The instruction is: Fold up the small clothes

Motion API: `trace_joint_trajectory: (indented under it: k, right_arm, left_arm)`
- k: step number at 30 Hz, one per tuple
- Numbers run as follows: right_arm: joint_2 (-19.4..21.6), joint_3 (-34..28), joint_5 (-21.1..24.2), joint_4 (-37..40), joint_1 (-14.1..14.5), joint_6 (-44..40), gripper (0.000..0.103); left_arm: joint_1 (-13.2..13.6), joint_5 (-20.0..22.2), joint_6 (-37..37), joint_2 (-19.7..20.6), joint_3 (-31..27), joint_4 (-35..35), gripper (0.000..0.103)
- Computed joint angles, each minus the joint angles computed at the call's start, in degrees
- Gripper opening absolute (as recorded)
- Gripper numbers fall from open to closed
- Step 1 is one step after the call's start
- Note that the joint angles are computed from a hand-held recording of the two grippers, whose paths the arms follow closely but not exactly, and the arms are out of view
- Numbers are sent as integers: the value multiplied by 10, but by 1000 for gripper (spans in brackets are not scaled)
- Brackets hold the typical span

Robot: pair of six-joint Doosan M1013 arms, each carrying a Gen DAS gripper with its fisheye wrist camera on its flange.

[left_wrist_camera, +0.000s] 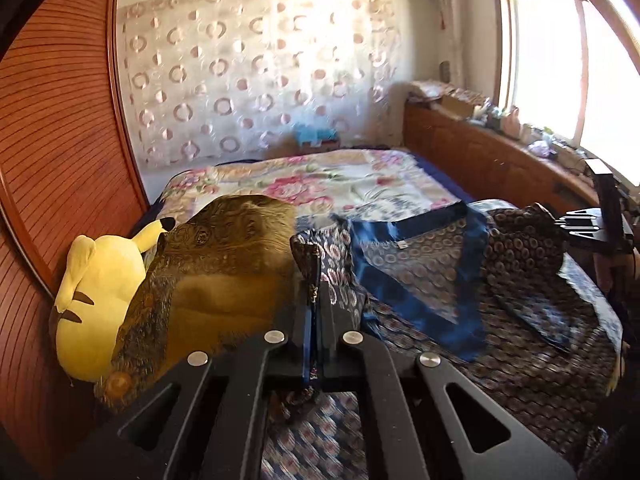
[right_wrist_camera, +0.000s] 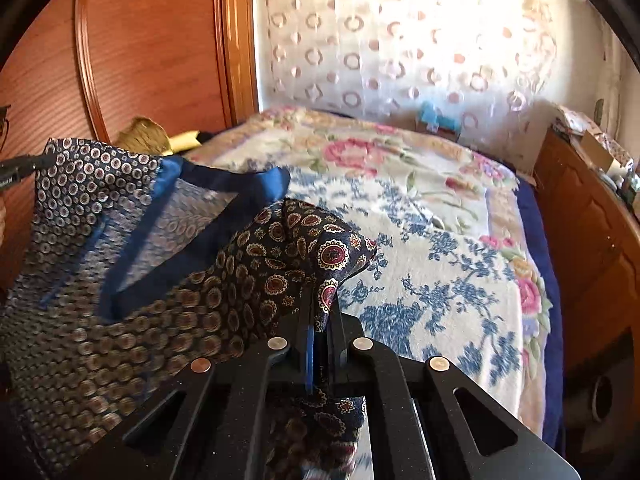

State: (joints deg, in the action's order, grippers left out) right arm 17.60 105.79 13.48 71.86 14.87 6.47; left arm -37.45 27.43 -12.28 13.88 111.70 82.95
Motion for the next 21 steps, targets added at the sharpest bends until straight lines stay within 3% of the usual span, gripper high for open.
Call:
trace_joint_trajectory:
  k: [6, 12, 18, 21]
  right_arm:
    - [-59, 89, 13, 225, -12, -220, 4]
    - [-110, 178, 33, 364, -23, -351, 4]
    - [-156, 248, 57, 354, -40, -327, 4]
    - [-174, 273, 60, 352, -47, -320, 4]
  left_arm:
    - [-53, 40, -68, -37, 55, 41, 2]
    - [-107, 93, -163, -72, 121, 59, 2]
    - [-159, 129, -265, -88, 180, 44, 2]
    - [-171, 138, -284, -89, 192, 22, 2]
